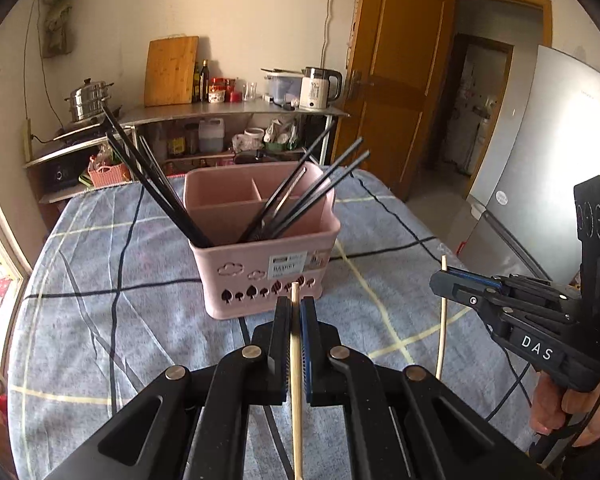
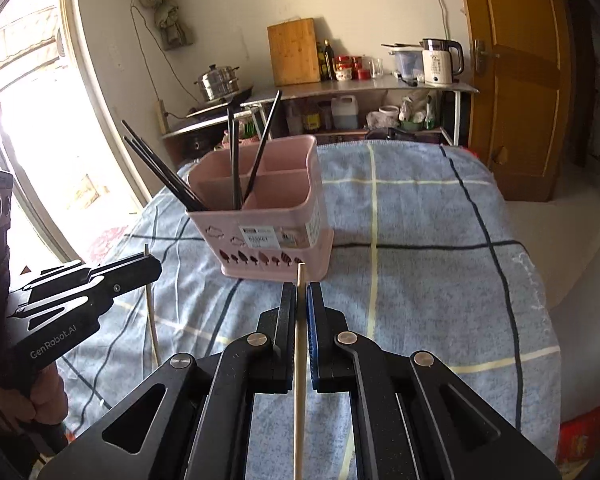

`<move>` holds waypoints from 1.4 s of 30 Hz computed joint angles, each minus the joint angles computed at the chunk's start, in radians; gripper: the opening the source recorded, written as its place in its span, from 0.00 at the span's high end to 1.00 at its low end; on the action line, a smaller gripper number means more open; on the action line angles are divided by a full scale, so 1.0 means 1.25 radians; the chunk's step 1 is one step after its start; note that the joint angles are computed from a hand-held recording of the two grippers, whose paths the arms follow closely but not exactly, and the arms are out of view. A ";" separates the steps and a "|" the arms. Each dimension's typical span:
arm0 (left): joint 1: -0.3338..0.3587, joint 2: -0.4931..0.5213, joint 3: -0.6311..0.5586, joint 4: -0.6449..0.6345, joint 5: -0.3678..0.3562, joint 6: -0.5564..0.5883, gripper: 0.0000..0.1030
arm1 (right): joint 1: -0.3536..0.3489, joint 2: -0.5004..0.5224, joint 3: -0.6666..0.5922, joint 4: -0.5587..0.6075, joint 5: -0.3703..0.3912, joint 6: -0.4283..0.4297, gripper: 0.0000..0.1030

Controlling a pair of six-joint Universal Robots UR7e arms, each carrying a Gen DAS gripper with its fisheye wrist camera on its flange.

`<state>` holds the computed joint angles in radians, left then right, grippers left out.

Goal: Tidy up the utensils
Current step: 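Lift both wooden chopsticks upright and lower them into the basket compartments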

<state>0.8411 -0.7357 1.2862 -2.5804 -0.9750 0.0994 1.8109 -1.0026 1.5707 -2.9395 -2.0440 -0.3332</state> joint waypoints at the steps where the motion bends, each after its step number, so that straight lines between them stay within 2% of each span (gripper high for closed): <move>1: -0.002 -0.002 -0.003 -0.007 0.000 0.007 0.96 | 0.004 -0.001 -0.001 -0.009 0.000 -0.003 0.95; 6: -0.004 -0.016 -0.002 -0.029 -0.002 0.019 0.96 | 0.018 -0.006 -0.002 -0.052 0.004 -0.017 0.95; 12: -0.008 -0.055 0.056 -0.053 -0.006 -0.004 0.96 | 0.020 -0.028 0.042 -0.084 0.004 -0.016 0.95; 27: -0.041 -0.155 0.187 -0.028 0.000 -0.059 0.96 | 0.038 -0.100 0.131 -0.078 -0.025 -0.015 0.95; 36: -0.027 -0.147 0.141 0.004 -0.023 -0.077 0.96 | 0.052 -0.082 0.104 -0.089 -0.007 -0.027 0.95; 42: -0.014 -0.127 0.084 -0.023 -0.040 -0.068 0.96 | 0.059 -0.044 0.049 -0.115 0.023 -0.031 0.95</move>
